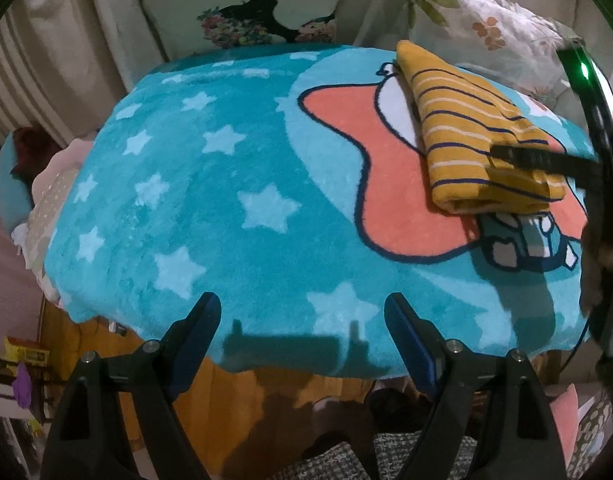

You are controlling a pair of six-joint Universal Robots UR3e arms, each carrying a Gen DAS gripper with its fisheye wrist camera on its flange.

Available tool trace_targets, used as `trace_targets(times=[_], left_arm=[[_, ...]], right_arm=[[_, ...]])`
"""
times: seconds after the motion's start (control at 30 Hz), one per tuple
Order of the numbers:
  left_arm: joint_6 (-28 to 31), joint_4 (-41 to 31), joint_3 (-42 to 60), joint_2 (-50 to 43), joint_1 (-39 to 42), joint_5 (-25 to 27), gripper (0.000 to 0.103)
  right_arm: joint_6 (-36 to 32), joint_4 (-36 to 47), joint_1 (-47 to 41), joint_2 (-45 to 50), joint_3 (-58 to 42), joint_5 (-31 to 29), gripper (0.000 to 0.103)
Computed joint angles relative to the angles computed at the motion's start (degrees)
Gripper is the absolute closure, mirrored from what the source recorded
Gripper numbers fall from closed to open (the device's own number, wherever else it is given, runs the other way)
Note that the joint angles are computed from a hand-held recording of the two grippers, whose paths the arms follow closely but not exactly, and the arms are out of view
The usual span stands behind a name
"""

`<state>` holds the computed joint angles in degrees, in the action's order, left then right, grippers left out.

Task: Fold small clothes

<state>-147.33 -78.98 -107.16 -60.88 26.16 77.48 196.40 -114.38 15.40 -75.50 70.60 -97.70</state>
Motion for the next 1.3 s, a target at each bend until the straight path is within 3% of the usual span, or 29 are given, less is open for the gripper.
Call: trace_targets(times=[0.2,0.43,0.57,0.73,0.9,1.1,1.2,1.3], left_arm=[[1.48,0.18,-0.12,-0.09,-2.84,-0.75,0.020],[1.31,1.33,-0.42,-1.41,-7.49,-0.32,0.020],[-3.10,4.31,1.49,-6.05,-13.79,2.06,0.020],[-10.39,9.39,6.59,-14.80,-22.47,6.70,0.020],[-17.43,11.42,18.47,-28.82,-28.97,10.30,0.020],[-23.85,13.87,37.40,-46.65,-32.21,9.74,0.020],[-24.63,8.50,49.34,-57.98,-34.53,14.41,0.018],[-25.88,1.17,56.93,-61.92,-32.95,11.18,0.016]], right_arm=[[2.92,-2.10,-1.78,-9.21,15.57,0.38,0.057],[6.19,-0.44,-4.14,-20.22,22.82,-0.52,0.057],[6.30,0.33,-6.30,-25.08,24.57,-0.43,0.057],[0.37,-0.45,-10.88,-25.18,23.20,1.66,0.056],[-4.48,-3.37,-17.04,-21.23,22.02,6.91,0.056],[-9.67,-3.75,-25.57,-19.05,22.01,14.21,0.056],[-12.42,-2.82,-27.90,-17.54,20.58,15.49,0.056],[-14.73,-1.74,-29.83,-16.09,18.54,16.81,0.056]])
